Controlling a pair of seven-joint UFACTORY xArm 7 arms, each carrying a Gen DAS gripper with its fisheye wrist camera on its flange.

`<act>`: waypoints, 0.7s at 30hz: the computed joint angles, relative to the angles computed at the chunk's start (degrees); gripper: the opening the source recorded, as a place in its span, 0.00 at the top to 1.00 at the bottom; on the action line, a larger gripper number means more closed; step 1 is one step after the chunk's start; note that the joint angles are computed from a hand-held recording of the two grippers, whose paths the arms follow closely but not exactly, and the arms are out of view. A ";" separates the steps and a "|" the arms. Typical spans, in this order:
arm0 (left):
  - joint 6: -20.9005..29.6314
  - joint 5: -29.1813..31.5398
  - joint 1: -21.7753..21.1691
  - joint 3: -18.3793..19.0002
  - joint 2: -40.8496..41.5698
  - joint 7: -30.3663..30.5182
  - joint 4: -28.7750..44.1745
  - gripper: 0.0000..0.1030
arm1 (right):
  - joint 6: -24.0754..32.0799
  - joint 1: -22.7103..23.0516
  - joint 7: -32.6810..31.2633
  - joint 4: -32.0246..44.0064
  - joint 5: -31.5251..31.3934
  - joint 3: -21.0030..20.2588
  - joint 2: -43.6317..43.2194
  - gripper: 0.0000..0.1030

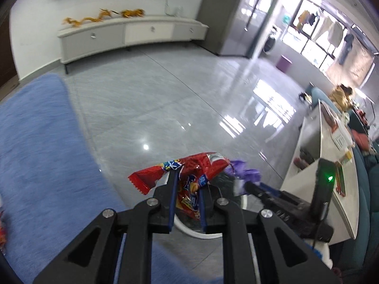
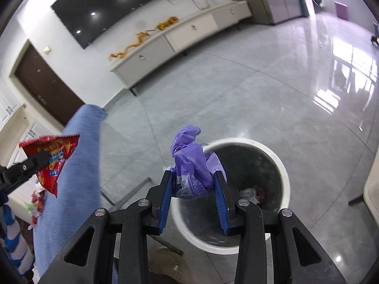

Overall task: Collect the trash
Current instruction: 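Carry both wrappers to the bin and open both tools to release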

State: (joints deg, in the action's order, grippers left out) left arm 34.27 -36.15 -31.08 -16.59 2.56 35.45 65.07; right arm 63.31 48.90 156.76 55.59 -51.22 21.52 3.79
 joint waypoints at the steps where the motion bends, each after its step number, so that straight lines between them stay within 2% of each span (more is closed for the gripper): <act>1: -0.31 0.90 -0.59 -0.46 1.18 -0.89 0.75 0.85 | -0.86 -0.11 0.75 -0.87 0.20 -0.08 -0.11 0.64; 5: 0.17 2.57 -1.96 -2.07 5.12 -2.83 3.97 0.84 | -3.58 -0.46 3.66 -4.20 1.38 -0.12 -0.54 0.61; 6: 1.14 2.83 -2.11 -2.37 6.19 -3.27 5.07 0.79 | -3.89 -0.49 4.33 -4.63 1.53 -0.05 -0.67 0.57; 9: 2.39 2.53 -2.19 -3.07 8.00 -4.24 6.90 0.52 | -3.86 -0.39 5.54 -5.13 2.55 0.30 -0.73 0.49; 10: 2.37 2.55 -2.23 -3.22 8.17 -4.63 6.99 0.48 | -3.78 -0.32 5.80 -5.13 2.73 0.39 -0.63 0.49; 21: 0.45 3.42 -1.35 -2.65 5.54 -5.15 3.50 0.48 | -1.50 0.11 6.43 -5.67 4.62 1.24 -1.93 0.49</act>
State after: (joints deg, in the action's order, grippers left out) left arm 34.72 -32.73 -32.42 -19.24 8.10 30.30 68.56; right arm 61.81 49.01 163.19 49.92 -46.60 22.76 1.86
